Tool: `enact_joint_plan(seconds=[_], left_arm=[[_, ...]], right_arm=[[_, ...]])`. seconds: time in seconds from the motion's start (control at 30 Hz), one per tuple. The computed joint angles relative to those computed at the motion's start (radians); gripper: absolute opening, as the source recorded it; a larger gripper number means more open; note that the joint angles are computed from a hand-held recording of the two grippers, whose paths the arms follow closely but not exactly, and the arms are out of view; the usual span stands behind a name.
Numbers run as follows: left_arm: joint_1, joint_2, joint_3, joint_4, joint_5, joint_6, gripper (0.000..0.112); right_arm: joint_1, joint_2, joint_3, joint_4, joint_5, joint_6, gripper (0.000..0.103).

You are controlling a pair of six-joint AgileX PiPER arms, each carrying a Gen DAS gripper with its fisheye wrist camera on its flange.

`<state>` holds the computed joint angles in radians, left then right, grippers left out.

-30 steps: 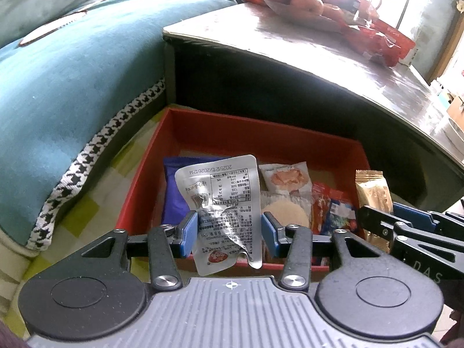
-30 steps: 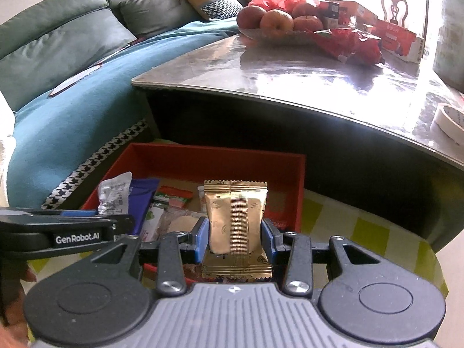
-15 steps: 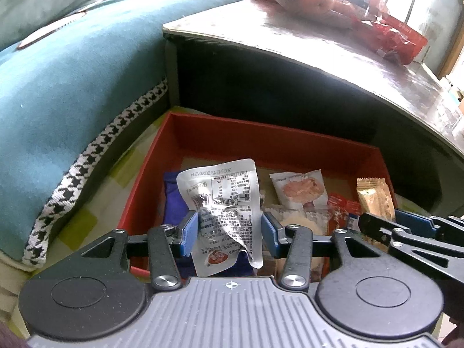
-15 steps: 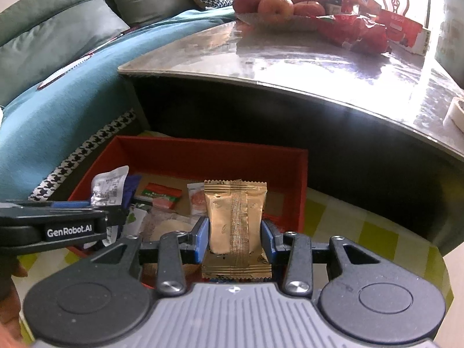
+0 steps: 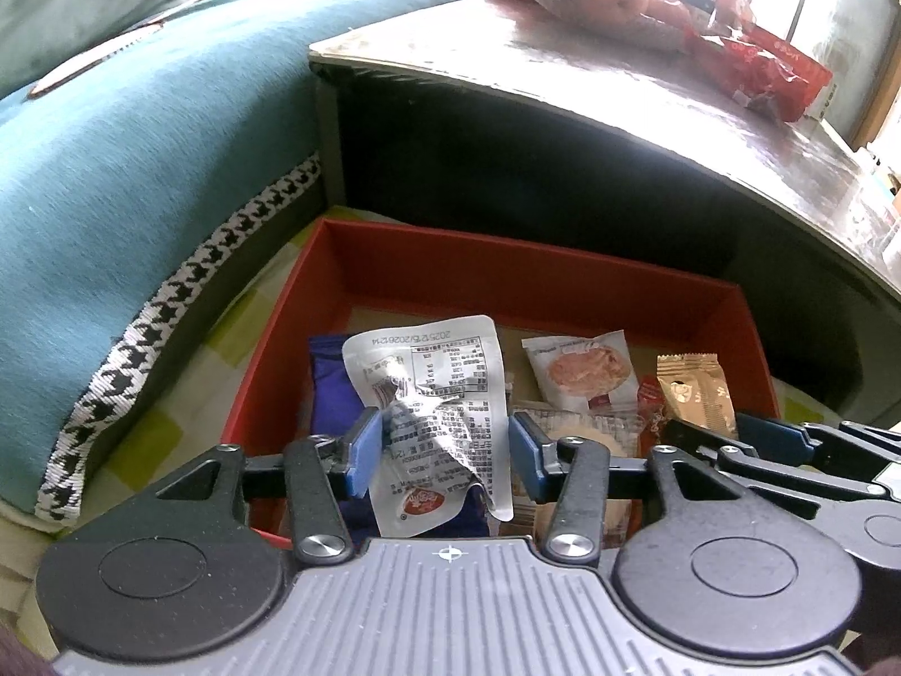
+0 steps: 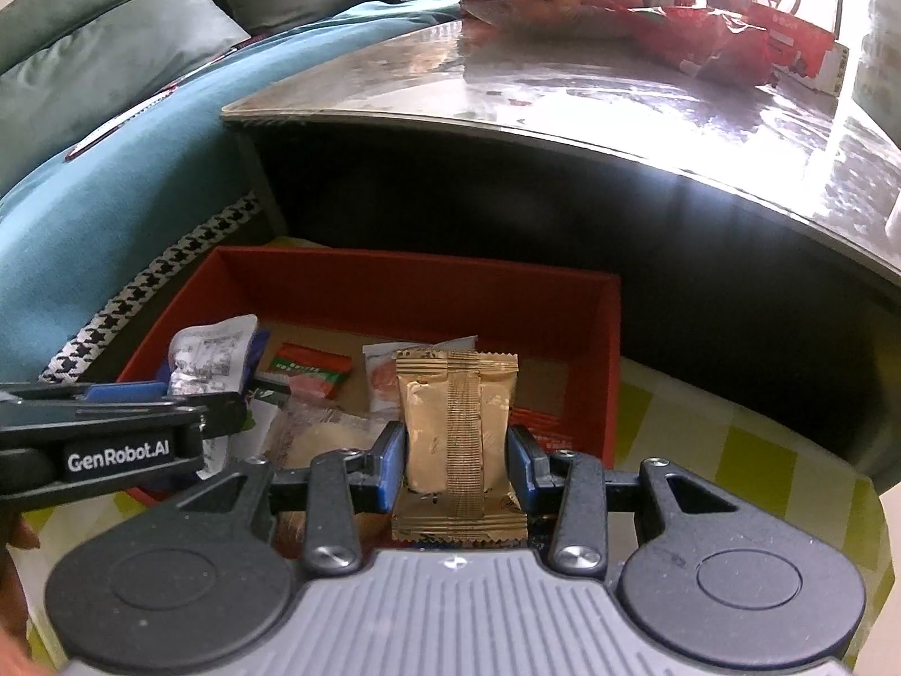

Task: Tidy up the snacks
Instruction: 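Lower both packets into the red box and open both tools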

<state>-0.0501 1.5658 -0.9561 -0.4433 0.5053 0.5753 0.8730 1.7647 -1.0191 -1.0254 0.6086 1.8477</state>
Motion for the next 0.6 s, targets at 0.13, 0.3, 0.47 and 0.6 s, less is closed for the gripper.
enact_joint_plan(seconds=[0.13, 0.3, 0.47, 0.6], left_arm=[[0.003, 0.006, -0.004, -0.021, 0.017, 0.02, 0.057], [0.005, -0.003, 0.001, -0.028, 0.016, 0.022, 0.061], [0.011, -0.014, 0.004, -0.036, 0.019, 0.029, 0.063], [0.014, -0.025, 0.007, -0.041, 0.021, 0.028, 0.066]], right_arm=[[-0.002, 0.0, 0.002, -0.003, -0.007, 0.003, 0.042], [0.0, 0.001, -0.003, 0.004, -0.003, 0.0, 0.043], [0.003, -0.013, 0.009, -0.024, -0.006, 0.046, 0.047], [0.007, -0.017, 0.007, -0.03, 0.006, 0.058, 0.047]])
